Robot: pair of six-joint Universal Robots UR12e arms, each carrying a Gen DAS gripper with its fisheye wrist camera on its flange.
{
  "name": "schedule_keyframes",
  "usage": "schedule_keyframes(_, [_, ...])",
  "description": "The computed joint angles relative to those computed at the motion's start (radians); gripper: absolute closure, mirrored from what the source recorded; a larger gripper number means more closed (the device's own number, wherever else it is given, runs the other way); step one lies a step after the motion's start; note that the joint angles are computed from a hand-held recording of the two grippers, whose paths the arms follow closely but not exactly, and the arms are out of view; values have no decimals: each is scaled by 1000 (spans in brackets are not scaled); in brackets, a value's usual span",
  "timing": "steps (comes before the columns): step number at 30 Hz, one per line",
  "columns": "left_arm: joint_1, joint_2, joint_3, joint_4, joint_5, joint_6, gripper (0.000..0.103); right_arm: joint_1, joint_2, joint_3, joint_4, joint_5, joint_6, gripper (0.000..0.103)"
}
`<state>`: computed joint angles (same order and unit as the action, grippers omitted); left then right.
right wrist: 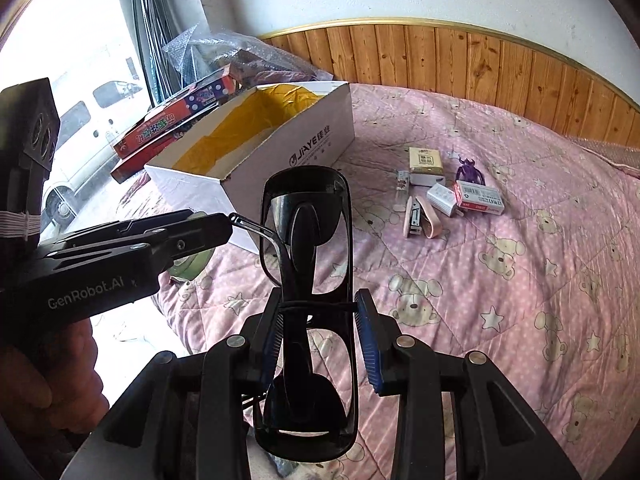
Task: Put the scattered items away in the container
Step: 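Carry the tape roll in the left tool toward the box while the right carries the glasses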
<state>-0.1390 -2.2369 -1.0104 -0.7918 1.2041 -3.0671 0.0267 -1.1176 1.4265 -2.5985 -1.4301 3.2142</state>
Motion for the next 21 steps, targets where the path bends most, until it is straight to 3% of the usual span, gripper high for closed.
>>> schedule_keyframes(21, [23, -46, 106, -37, -9, -33, 55, 15, 80, -153, 53, 35, -29, 67])
